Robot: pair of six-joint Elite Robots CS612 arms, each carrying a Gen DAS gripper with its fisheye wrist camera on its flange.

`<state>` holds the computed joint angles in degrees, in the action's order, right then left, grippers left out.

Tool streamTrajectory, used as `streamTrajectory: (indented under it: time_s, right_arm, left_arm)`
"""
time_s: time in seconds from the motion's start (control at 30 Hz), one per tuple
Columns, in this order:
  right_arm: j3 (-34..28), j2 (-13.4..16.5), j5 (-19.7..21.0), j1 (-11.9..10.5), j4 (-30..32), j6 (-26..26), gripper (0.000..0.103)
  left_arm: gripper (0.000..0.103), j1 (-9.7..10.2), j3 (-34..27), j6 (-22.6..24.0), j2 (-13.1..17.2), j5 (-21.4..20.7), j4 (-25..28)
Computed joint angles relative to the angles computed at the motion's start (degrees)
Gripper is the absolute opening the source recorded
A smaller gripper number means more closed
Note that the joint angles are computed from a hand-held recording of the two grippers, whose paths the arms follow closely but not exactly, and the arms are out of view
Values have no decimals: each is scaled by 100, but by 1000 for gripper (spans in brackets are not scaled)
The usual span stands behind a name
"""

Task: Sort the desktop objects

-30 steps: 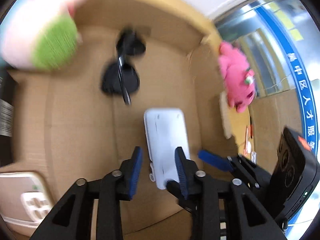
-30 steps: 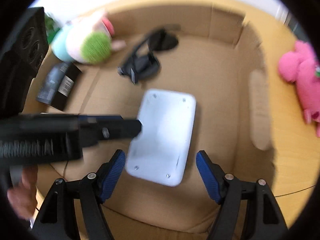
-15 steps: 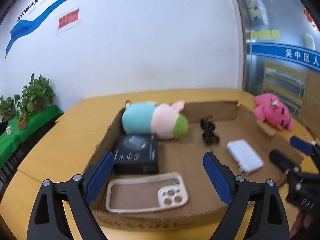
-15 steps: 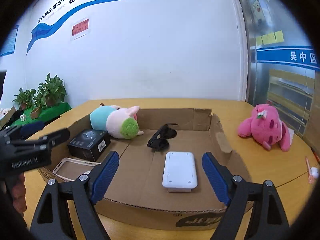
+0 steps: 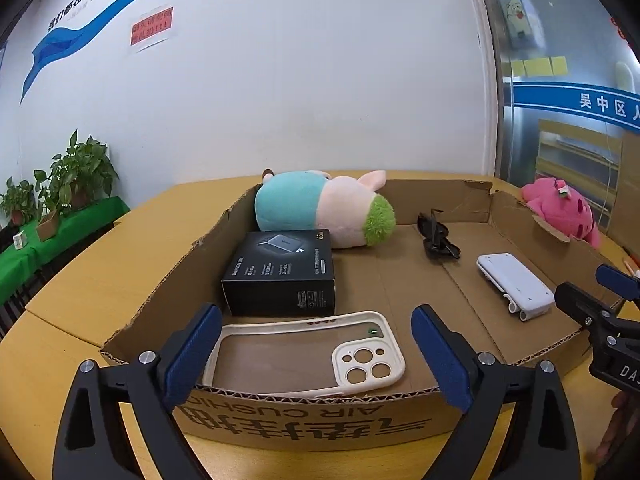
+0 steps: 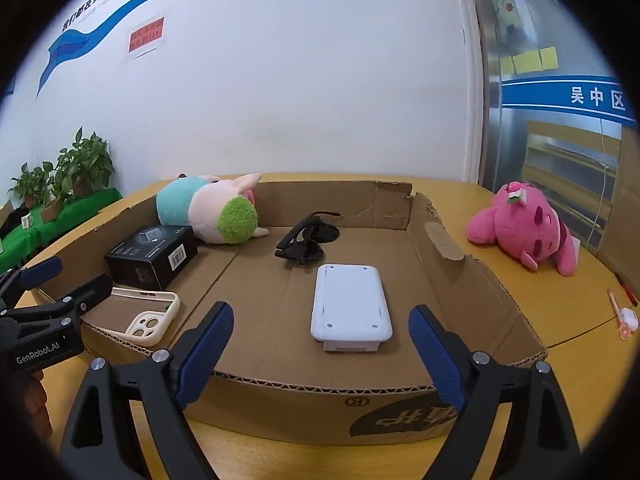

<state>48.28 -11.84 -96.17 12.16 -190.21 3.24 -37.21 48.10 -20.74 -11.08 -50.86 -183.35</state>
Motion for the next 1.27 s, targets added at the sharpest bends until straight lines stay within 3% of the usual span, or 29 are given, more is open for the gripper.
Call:
streamTrajectory:
  time_s: [0.17,1.27]
  right_arm:
    - [-35,5,-34,-5,66,36,93]
    - [-54,15,-37,-4,80,34,94]
  left_arm:
    - [99,-3,31,-8,-19,-11,7]
    - [100,-5,21,-25,-20,-1,46]
